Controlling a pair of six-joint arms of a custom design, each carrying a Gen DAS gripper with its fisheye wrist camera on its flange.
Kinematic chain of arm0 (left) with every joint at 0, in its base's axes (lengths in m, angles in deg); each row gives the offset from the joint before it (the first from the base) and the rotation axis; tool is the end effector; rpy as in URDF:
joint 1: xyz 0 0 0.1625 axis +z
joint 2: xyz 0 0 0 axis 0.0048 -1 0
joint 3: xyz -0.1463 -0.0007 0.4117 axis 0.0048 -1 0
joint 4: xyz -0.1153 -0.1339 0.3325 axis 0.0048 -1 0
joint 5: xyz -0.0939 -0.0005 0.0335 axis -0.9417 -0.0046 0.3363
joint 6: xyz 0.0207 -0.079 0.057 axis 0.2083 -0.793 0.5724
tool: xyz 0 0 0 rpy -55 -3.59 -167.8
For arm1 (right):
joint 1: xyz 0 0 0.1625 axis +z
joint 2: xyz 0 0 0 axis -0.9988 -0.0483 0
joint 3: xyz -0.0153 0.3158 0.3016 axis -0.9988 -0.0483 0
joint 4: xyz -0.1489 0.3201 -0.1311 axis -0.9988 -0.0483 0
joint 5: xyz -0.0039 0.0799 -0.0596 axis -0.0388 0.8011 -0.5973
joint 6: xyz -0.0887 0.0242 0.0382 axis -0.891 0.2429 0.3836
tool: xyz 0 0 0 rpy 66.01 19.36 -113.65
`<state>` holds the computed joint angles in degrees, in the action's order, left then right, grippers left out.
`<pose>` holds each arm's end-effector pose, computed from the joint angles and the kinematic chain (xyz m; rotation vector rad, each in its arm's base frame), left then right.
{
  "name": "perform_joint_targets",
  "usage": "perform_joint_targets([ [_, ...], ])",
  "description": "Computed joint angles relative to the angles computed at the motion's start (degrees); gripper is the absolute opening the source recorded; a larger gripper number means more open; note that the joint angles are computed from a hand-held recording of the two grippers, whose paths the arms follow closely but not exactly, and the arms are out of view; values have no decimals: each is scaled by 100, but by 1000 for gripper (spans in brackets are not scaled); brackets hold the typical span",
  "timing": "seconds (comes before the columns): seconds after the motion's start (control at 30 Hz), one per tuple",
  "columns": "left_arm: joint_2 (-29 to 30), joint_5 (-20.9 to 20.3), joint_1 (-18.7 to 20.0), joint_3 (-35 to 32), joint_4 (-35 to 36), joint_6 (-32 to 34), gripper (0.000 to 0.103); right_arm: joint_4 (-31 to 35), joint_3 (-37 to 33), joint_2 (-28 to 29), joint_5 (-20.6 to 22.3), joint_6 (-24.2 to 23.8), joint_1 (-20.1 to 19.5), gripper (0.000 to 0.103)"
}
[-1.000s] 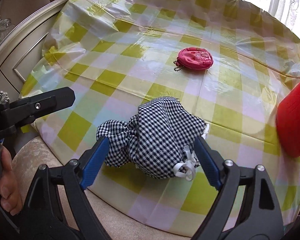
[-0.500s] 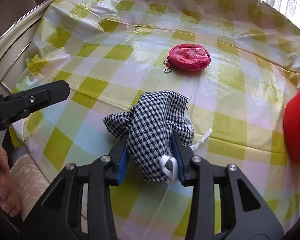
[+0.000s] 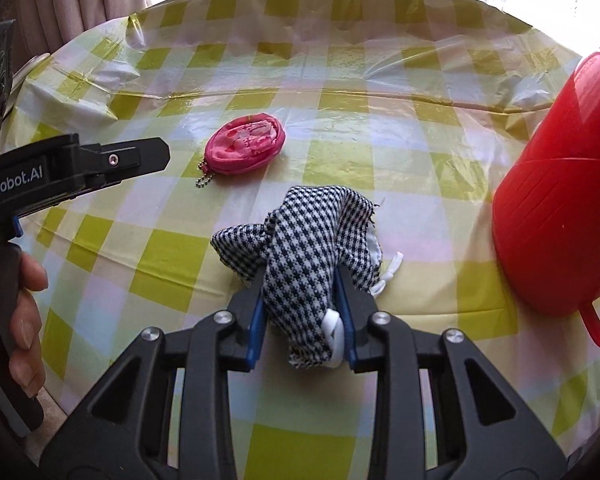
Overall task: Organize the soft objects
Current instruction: 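Grasp the pink coin purse with the left tool while the right tool holds the houndstooth pouch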
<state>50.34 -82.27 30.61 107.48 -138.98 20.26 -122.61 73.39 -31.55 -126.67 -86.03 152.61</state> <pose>-0.3494 -0.4467 -0.1079 0.1976 2.5493 -0.8764 -0.0615 -0.4206 0.2678 0.6261 -2.3805 0.6379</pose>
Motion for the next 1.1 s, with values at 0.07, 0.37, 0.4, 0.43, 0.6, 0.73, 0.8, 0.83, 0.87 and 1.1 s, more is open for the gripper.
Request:
perform_joint_targets([
  [0.07,123,-14,123,-349,254,267,80,-6,-61,-21,18,38,-56,34],
  [0.37,532,-9,498,-1390,1372,824,84,220,-226,-235,207,162,-315,34],
  [0.4,562,-28,518,-1458,1426,909,84,245,-238,-257,221,170,-338,34],
  [0.43,590,-31,533,-1530,1522,963,84,263,-249,-279,234,177,-360,34],
  [0.6,704,96,576,-1778,1840,1163,82,364,-268,-414,299,146,-495,34],
  [0.73,729,129,557,-1836,1955,1178,76,417,-277,-511,317,144,-578,34],
  [0.8,722,64,529,-1795,1888,1205,76,440,-268,-560,330,146,-616,34],
  [0.83,715,44,502,-1762,1851,1194,76,427,-254,-582,333,136,-631,34],
  [0.87,704,34,472,-1726,1822,1171,76,417,-230,-612,338,125,-648,34],
  [1.1,581,-116,141,-1343,1507,868,75,511,-98,-915,466,54,-813,34],
])
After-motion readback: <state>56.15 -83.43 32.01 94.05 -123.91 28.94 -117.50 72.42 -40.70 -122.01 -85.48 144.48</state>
